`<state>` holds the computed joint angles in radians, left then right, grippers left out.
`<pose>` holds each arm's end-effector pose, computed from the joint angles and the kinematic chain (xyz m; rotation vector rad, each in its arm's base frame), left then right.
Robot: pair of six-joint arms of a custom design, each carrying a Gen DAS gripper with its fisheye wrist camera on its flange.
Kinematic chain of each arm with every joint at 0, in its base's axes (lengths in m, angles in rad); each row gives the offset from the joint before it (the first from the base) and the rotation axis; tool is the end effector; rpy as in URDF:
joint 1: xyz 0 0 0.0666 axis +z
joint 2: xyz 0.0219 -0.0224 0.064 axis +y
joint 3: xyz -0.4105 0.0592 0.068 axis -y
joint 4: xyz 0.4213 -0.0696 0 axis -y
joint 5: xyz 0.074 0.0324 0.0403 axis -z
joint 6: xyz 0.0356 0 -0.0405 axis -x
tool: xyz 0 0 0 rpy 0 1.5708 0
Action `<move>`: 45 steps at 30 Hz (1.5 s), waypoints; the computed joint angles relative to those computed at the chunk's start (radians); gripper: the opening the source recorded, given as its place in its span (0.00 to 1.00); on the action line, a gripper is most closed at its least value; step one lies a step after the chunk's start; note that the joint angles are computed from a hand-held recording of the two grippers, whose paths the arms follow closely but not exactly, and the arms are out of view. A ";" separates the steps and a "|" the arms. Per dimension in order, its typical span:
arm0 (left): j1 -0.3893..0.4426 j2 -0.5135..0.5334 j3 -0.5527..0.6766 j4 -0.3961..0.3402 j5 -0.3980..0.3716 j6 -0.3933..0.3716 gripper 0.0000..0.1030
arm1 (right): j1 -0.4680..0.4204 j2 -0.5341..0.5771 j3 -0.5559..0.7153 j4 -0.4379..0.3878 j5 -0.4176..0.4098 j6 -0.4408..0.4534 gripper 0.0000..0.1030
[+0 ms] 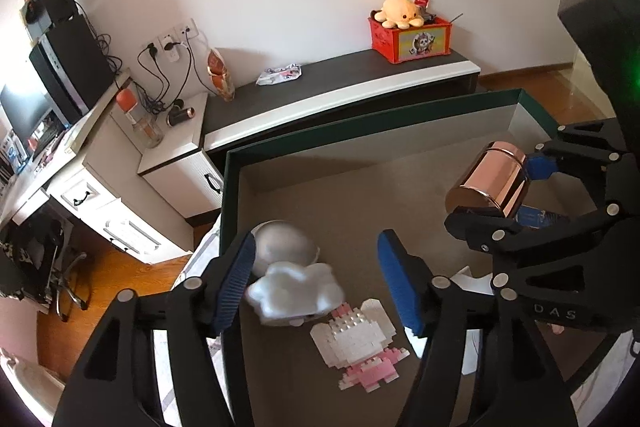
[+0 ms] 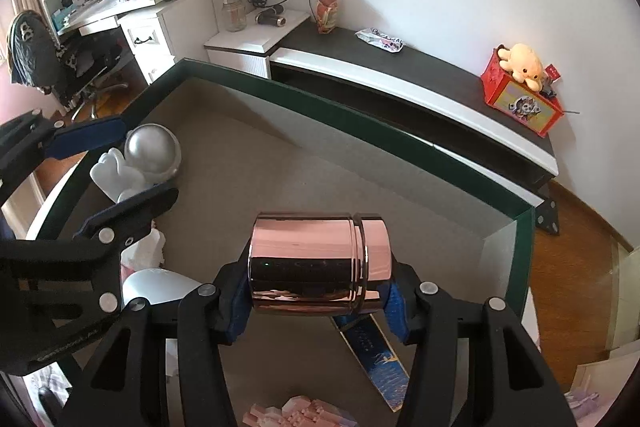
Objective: Organize rigid objects
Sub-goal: 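Carry robot toy and canister over the pink box and release both, then withdraw both grippers from the pink box toward the remaining items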
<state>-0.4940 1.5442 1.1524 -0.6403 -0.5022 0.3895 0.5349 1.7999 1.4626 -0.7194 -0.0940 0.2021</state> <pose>0.4676 -0.2328 0.2915 -0.0450 2.4414 0.2774 0.5427 0.3250 0.2801 -0.9814 2.4510 0.2374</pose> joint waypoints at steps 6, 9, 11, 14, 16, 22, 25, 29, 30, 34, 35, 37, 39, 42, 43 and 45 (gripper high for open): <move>-0.011 -0.036 -0.019 -0.011 -0.017 0.016 0.75 | 0.008 -0.033 -0.036 0.048 0.021 -0.026 0.60; -0.025 -0.060 -0.032 -0.021 -0.031 0.024 0.80 | 0.008 -0.069 -0.064 0.072 0.018 -0.047 0.66; -0.037 -0.082 -0.042 -0.023 -0.036 0.031 0.81 | 0.012 -0.101 -0.088 0.090 0.031 -0.052 0.69; -0.067 -0.132 -0.065 -0.036 -0.066 0.056 0.85 | 0.014 -0.159 -0.135 0.118 0.028 -0.057 0.76; -0.097 -0.171 -0.084 -0.047 -0.105 0.080 0.90 | 0.009 -0.210 -0.182 0.150 0.005 -0.070 0.77; -0.217 -0.310 -0.170 -0.040 -0.216 0.121 1.00 | 0.016 -0.407 -0.356 0.234 -0.042 -0.104 0.81; -0.310 -0.369 -0.201 -0.080 -0.301 0.188 1.00 | 0.036 -0.507 -0.440 0.263 -0.033 -0.105 0.83; -0.444 -0.423 -0.223 -0.185 -0.409 0.349 1.00 | 0.064 -0.633 -0.538 0.269 -0.015 -0.122 0.85; -0.486 -0.426 -0.221 -0.237 -0.450 0.417 1.00 | 0.070 -0.666 -0.566 0.277 0.003 -0.130 0.85; -0.625 -0.420 -0.216 -0.421 -0.541 0.661 1.00 | 0.121 -0.812 -0.690 0.307 0.097 -0.158 0.85; -0.667 -0.414 -0.218 -0.479 -0.552 0.749 1.00 | 0.125 -0.843 -0.713 0.310 0.111 -0.162 0.85; -0.718 -0.398 -0.216 -0.562 -0.556 0.875 1.00 | 0.148 -0.900 -0.760 0.309 0.168 -0.180 0.89; -0.761 -0.370 -0.211 -0.628 -0.551 0.984 1.00 | 0.169 -0.958 -0.809 0.313 0.210 -0.203 1.00; -0.806 -0.333 -0.209 -0.673 -0.524 1.074 1.00 | 0.175 -1.013 -0.862 0.309 0.253 -0.227 1.00; -0.816 -0.321 -0.208 -0.675 -0.512 1.084 1.00 | 0.169 -1.020 -0.871 0.289 0.252 -0.236 1.00; -0.830 -0.301 -0.208 -0.675 -0.494 1.107 1.00 | 0.157 -1.038 -0.890 0.276 0.254 -0.244 1.00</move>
